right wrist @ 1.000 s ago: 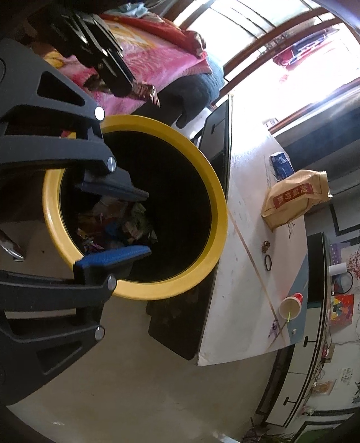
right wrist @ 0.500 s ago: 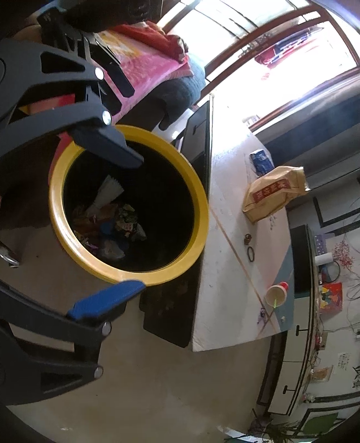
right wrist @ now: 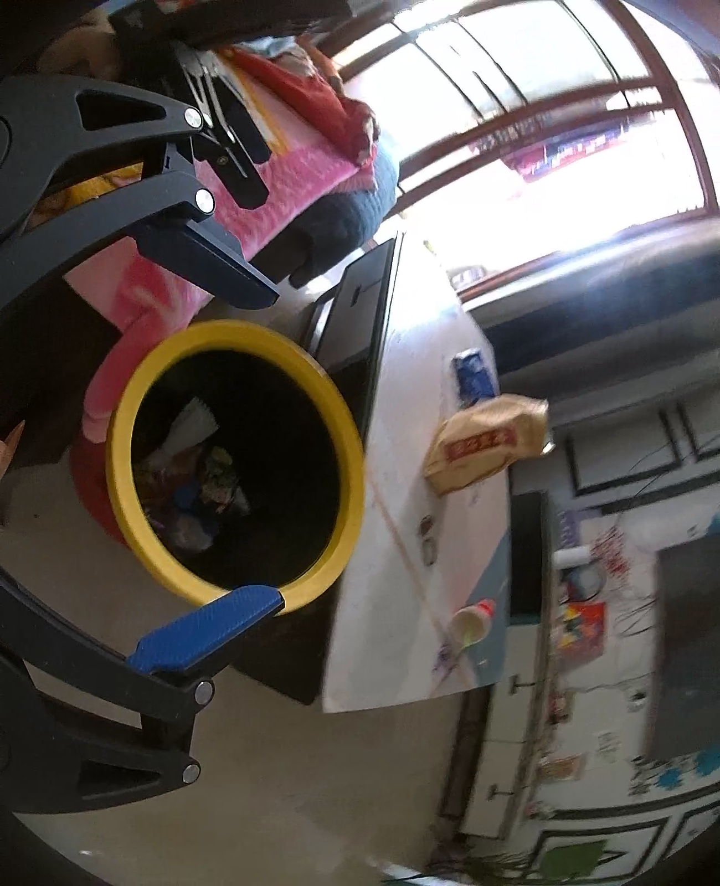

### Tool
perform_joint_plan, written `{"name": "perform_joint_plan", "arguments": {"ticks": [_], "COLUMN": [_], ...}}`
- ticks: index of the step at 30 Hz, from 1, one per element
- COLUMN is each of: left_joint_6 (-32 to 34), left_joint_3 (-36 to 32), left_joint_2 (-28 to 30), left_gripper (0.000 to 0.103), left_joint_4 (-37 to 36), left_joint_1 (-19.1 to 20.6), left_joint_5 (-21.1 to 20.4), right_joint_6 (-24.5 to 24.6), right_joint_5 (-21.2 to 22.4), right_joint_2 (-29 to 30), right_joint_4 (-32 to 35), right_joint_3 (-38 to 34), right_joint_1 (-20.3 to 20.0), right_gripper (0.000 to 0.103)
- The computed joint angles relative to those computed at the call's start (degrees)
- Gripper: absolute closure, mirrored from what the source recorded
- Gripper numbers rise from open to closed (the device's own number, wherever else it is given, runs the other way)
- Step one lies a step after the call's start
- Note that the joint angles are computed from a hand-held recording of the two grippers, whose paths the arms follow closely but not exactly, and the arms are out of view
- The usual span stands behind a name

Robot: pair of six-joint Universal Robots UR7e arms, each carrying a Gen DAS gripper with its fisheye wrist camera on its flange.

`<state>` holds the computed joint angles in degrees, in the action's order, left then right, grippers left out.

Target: Collect trash

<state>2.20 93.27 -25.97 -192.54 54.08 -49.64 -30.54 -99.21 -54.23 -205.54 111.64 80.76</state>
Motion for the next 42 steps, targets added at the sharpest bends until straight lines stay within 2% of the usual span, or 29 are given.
{"name": "perform_joint_plan", "arguments": {"ticks": [7, 13, 22, 33, 42], "left_joint_6": [1.5, 4.8, 8.7, 9.5, 9.8], "left_joint_3": [8.1, 13.4, 20.3, 23.2, 23.4], "left_joint_2": [-3.5, -4.7, -5.6, -5.6, -5.6], "left_gripper": [0.007, 0.006, 0.006, 0.006, 0.006], "left_joint_4": [-11.6, -21.8, -32.8, -37.3, -37.7], "left_joint_1": [-1.9, -3.5, -6.0, -7.0, -6.9], "left_joint_5": [5.5, 8.9, 10.6, 11.8, 11.8], "right_joint_6": [-3.8, -5.7, -9.2, -11.0, -11.1], "right_joint_5": [6.0, 9.3, 11.9, 12.2, 11.3], "right_joint_2": [0.8, 2.3, 5.4, 8.2, 8.4], "right_joint_4": [-10.0, -18.2, -30.0, -35.4, -35.5], "right_joint_3": [4.8, 7.8, 10.6, 11.3, 11.3], "right_joint_1": [0.6, 0.9, 1.3, 1.8, 2.0], "right_gripper": [0.011, 0.011, 0.011, 0.011, 0.011]}}
